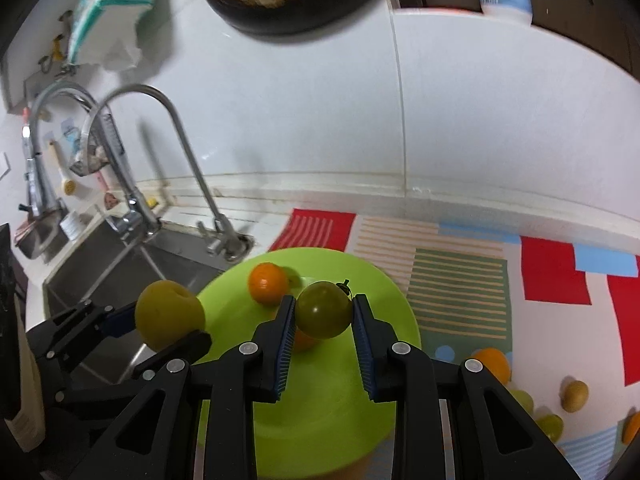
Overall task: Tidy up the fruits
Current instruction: 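Carry the pomelo and green tomato over the plate with both grippers, then lower the pomelo and tomato onto the plate and open both grippers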
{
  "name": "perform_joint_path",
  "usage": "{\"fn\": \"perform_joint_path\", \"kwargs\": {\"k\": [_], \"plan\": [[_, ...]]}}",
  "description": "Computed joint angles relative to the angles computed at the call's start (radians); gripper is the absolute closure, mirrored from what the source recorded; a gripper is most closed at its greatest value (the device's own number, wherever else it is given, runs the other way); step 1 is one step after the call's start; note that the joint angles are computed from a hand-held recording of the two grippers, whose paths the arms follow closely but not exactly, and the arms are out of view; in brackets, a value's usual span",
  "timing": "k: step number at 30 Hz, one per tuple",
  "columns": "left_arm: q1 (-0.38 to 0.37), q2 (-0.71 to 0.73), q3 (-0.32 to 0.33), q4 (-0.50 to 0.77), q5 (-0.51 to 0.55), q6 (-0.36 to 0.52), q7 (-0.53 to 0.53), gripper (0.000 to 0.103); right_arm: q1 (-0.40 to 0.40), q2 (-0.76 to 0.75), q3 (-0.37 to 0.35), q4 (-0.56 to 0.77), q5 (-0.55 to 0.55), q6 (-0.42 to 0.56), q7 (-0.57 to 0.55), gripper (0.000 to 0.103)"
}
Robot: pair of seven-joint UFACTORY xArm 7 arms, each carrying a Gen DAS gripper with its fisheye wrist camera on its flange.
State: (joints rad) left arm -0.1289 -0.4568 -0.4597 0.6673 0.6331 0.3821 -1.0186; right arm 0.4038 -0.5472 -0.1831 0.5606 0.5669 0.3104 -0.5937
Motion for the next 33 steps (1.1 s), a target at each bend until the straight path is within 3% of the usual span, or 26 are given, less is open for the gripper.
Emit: {"fn": "perform_joint_path", "kwargs": {"k": [9,14,15,17,18,23,26,33], "plan": [[-0.006,0.110,0.035,0.035,0.026,-0.018,0.004,0.054,-0.009,0.142,0.003,0.055,0.060,-0.005,-0.029,0.074],[-0.046,0.148,0.076,0.054,0.014,-0.007,0.029,0.054,-0.029,0.174,0.019,0.074,0.108,-0.006,-0.063,0.073],[-0.053,0.150,0.083,0.056,0.009,-0.004,0.032,0.053,-0.036,0.176,0.024,0.078,0.113,-0.003,-0.065,0.067],[-0.031,0.132,0.060,0.058,0.062,0.013,-0.026,0.041,-0.049,0.174,0.032,0.083,0.122,0.005,-0.063,0.055],[-0.026,0.119,0.051,0.058,0.086,0.023,-0.047,0.040,-0.057,0.161,0.041,0.074,0.126,-0.007,-0.058,0.055],[-0.053,0.053,0.053,0.044,0.068,0.077,-0.067,0.036,-0.108,0.089,0.079,0.028,0.049,-0.026,0.012,0.054],[-0.066,-0.004,0.044,0.029,0.036,0.104,-0.073,0.032,-0.131,0.017,0.088,-0.015,-0.012,-0.036,0.070,0.044],[-0.084,-0.132,-0.002,0.015,-0.036,0.169,-0.060,0.024,-0.195,-0.203,0.112,-0.129,-0.170,-0.021,0.182,0.033]]}}
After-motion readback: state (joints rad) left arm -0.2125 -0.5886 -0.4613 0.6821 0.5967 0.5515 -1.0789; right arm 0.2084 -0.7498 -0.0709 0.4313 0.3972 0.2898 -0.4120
